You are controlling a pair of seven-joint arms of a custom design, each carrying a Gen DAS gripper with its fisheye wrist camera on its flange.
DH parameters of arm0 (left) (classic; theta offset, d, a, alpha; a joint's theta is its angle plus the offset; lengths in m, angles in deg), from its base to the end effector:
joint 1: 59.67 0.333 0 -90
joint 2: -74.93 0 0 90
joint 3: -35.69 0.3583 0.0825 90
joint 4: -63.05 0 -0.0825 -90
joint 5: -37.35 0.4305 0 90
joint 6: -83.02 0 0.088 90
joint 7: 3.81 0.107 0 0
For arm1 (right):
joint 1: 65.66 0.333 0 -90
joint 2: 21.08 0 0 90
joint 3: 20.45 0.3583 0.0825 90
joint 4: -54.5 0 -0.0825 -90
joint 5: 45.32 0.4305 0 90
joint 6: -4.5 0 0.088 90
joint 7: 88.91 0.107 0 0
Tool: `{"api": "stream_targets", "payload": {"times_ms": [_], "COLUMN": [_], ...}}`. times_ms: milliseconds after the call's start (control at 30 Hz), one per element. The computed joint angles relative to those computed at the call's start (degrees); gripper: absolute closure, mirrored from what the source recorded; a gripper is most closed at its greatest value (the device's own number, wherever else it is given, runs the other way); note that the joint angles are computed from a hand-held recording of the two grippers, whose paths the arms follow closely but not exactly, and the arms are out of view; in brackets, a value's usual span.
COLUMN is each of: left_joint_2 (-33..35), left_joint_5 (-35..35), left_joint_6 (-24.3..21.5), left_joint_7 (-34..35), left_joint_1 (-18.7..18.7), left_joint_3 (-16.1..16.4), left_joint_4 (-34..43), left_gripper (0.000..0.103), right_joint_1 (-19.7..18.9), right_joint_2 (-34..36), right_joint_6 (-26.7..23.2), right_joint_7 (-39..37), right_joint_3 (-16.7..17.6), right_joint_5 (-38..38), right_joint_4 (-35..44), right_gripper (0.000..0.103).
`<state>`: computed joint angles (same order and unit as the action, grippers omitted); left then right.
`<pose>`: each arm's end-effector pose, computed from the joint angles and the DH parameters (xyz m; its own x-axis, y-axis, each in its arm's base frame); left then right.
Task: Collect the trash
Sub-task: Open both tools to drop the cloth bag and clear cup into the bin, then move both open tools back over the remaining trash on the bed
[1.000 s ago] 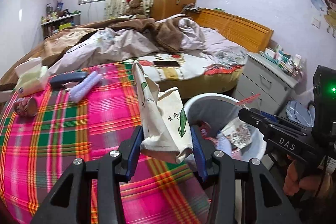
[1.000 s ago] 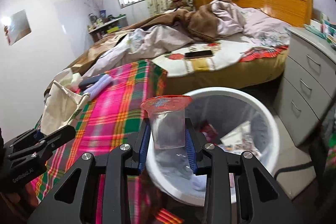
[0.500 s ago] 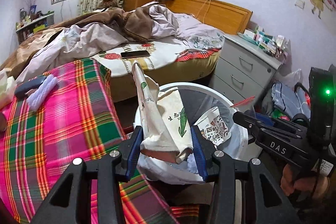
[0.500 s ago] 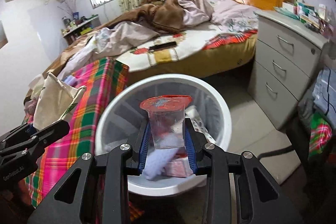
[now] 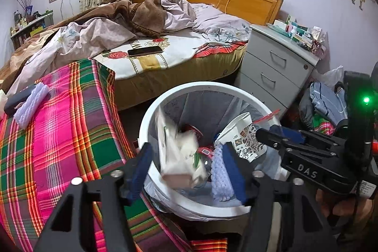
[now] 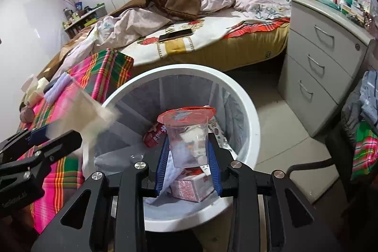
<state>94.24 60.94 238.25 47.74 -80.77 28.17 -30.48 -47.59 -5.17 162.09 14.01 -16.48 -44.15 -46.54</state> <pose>0.6677 -0.3642 0.5329 -0.1625 -0.9783 0.1285 -0.7220 0.0291 -0.6913 0.6836 0.2701 0.5099 0.1948 -0.9638 -0.1818 -0.7786 -0.0392 -0.6263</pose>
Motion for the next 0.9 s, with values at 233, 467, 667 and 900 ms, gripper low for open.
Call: {"api": "stream_targets", "payload": {"times_ms": [233,467,667,900], "left_joint_2": [-1.1,-4.2,-7.3,-11.3], "left_joint_5": [-0.4,1.2,5.3,10.1], "left_joint_6": [0.6,2.6,3.7,4.6], "left_joint_7": [-1.5,-4.6,-9.1,-14.4], "left_joint_1": [0.5,1.2,1.8,4.0], "left_joint_3": [0.2,0.7,1.3,0.8], "left_joint_4": [-1.7,-5.6,-9.2,-13.6], "left_gripper": [0.036,0.036,0.036,0.036], "right_joint_1": [0.4,1.0,1.6,2.3], "right_joint_2": [-0.8,-1.5,-1.8,-1.9], "right_joint_6": [1.3,2.5,4.0,5.6], "right_joint_7": [1.9,3.4,4.1,3.4], "right_joint_3": [-0.3,-0.4,-0.2,0.6], "right_joint_5": [-1.0,-2.0,-2.7,-2.5], "right_joint_4": [-1.2,-1.8,-1.9,-1.8], "right_gripper": [0.051,0.051,0.051,0.051]}}
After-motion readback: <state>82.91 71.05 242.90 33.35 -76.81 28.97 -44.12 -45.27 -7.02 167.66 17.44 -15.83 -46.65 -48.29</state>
